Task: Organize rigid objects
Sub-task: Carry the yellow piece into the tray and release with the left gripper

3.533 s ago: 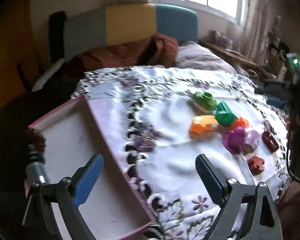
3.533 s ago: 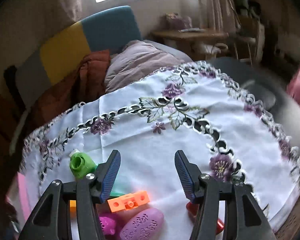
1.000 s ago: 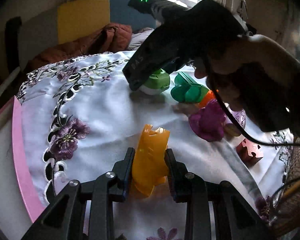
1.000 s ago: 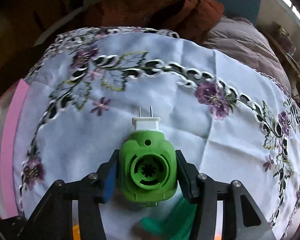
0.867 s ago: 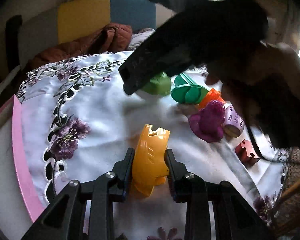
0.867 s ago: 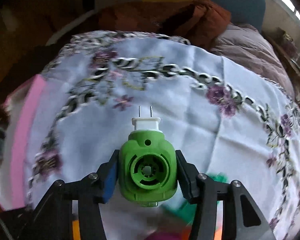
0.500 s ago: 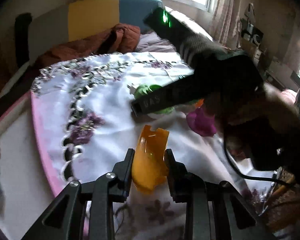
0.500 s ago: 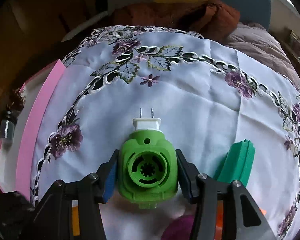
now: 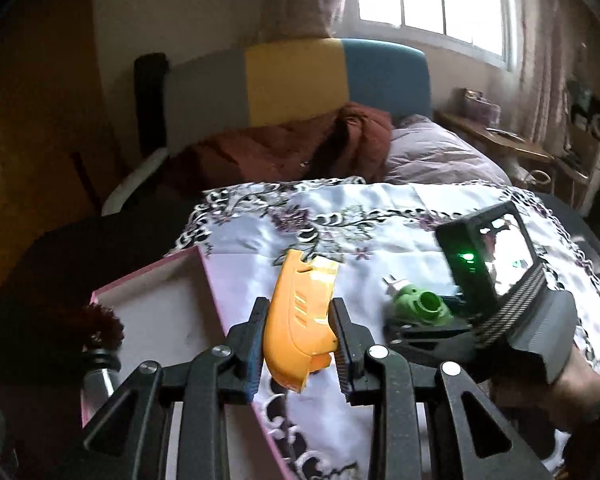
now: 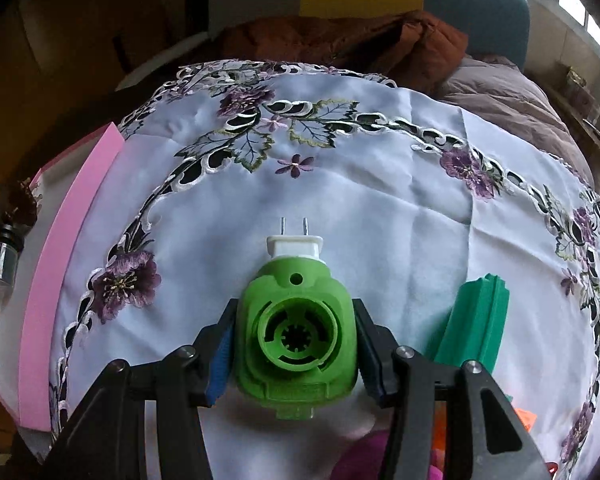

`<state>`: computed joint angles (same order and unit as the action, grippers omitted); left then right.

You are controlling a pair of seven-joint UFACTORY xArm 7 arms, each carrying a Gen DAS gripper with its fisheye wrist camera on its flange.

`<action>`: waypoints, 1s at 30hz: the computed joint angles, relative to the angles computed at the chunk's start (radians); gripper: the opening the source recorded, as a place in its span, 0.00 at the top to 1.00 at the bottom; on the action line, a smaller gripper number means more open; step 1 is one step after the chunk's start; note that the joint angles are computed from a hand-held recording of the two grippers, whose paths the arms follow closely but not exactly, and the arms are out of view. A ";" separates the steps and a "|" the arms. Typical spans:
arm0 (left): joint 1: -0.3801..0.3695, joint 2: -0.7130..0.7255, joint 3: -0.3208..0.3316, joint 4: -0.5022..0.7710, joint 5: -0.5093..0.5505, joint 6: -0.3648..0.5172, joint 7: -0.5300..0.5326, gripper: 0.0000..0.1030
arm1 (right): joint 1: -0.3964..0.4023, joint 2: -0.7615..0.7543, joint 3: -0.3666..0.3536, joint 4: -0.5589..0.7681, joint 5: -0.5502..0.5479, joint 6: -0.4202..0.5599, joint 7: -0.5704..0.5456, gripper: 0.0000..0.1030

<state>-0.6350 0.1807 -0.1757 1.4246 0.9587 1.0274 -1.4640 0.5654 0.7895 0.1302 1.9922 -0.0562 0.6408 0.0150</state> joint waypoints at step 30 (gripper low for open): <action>0.239 -0.557 -0.132 -0.664 -0.231 -0.127 -0.169 0.71 | 0.018 -0.022 -0.023 -0.062 -0.055 -0.087 0.008 0.49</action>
